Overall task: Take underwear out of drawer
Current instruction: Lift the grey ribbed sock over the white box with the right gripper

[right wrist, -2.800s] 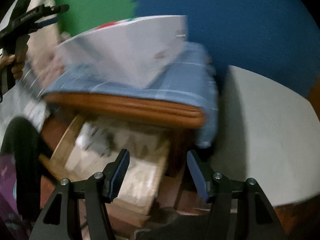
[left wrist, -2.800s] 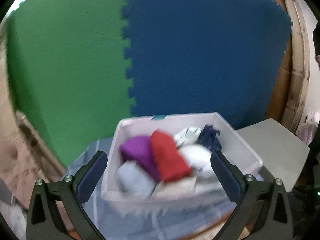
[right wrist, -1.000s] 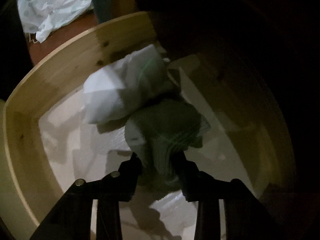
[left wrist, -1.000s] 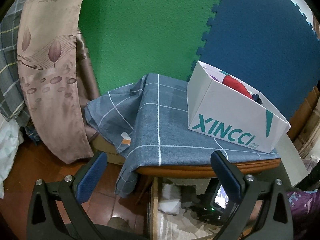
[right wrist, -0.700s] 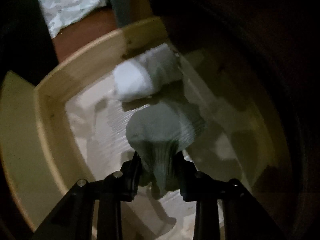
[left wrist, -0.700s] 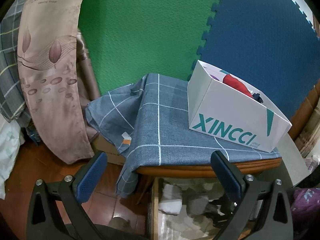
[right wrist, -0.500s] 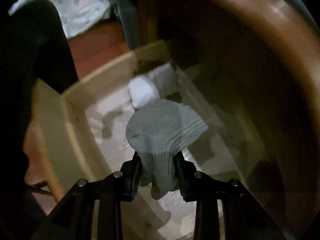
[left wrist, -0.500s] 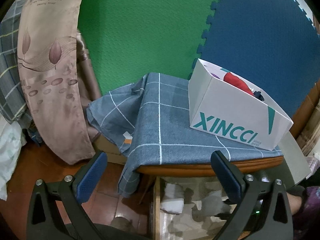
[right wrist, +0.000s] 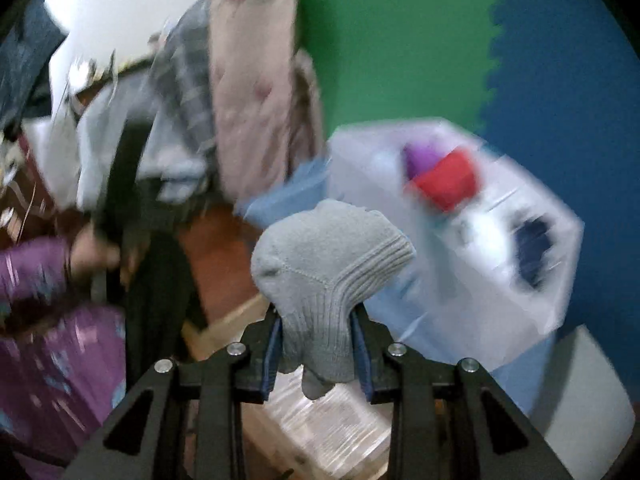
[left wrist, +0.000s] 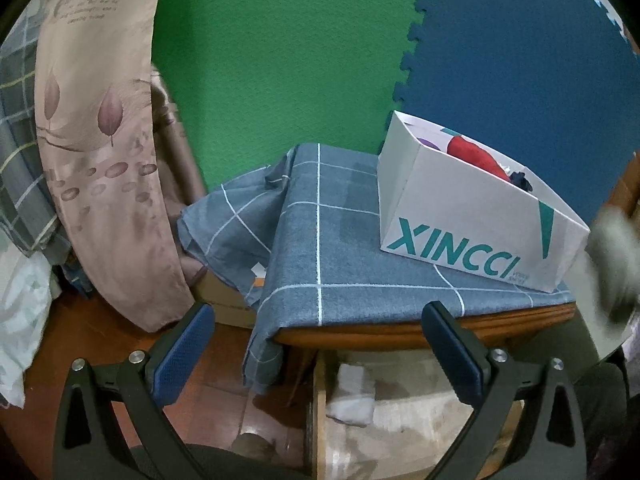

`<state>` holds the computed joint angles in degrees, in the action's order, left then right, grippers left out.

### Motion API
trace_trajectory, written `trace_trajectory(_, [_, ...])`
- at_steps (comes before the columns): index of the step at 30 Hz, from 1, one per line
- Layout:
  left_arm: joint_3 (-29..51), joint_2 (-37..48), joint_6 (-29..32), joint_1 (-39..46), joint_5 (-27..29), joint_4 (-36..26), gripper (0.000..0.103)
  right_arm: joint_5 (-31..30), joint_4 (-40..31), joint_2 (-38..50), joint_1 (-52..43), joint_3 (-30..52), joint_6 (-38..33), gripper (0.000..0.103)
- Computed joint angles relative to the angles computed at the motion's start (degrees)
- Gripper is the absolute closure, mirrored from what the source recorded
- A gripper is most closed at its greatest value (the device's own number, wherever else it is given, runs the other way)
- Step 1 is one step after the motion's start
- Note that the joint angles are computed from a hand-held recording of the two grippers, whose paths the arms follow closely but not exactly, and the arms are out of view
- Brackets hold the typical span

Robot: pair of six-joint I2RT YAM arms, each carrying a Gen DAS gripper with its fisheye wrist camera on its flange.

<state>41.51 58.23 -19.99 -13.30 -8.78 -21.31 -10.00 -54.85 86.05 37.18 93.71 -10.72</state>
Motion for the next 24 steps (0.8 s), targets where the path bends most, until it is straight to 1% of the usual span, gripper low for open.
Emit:
trace_trajectory(1, [-0.01, 0.01, 0.27, -0.35, -0.43, -0.02, 0.001, -0.56, -0.66, 1.25, -1.85, 3.45, -0.33, 0.072])
trace_trajectory(2, [-0.02, 0.03, 0.54, -0.61, -0.77, -0.07, 0.001, -0.49, -2.69, 3.18, -3.73, 8.96, -0.81, 0.072])
trace_trajectory(4, [0.24, 0.37, 0.81, -0.97, -1.15, -0.22, 0.001, 1.07, -5.14, 8.23, -5.62, 17.96, -1.37, 0.072])
trace_trajectory(6, [0.16, 0.17, 0.89, -0.98, -1.14, -0.29, 0.001, 1.33, -5.01, 12.61, -7.18, 21.90, -1.57, 0.072])
trace_trajectory(8, [0.16, 0.21, 0.72, -1.01, -1.07, -0.30, 0.001, 1.50, -6.74, 19.11, -9.19, 28.63, -1.64, 0.072])
trace_trajectory(10, [0.19, 0.27, 0.49, -0.72, -0.60, -0.32, 0.001, 2.11, -6.07, 24.08, -10.10, 31.63, -0.81, 0.072])
trace_trajectory(11, [0.21, 0.23, 0.40, -0.55, -0.32, -0.38, 0.001, 2.20, -4.57, 26.05, -10.69, 31.79, -0.33, 0.072])
trace_trajectory(12, [0.28, 0.26, 0.37, -0.28, 0.04, -0.36, 0.001, 2.76, -2.18, 26.32, -10.34, 29.08, 0.69, 0.072])
trace_trajectory(14, [0.28, 0.20, 0.26, 0.07, 0.59, -0.39, 0.001, 3.13, 0.35, 28.66, -11.01, 28.54, 1.65, 0.072])
trace_trajectory(20, [0.42, 0.54, 0.41, 0.46, 1.37, -0.21, 0.001, 5.74, 0.76, 35.23, -11.28, 32.63, 2.97, 0.071])
trace_trajectory(24, [0.43, 0.60, 0.30, 0.26, 1.18, -0.22, 0.001, 6.39, 1.98, 36.09, -11.28, 31.47, 3.31, 0.070])
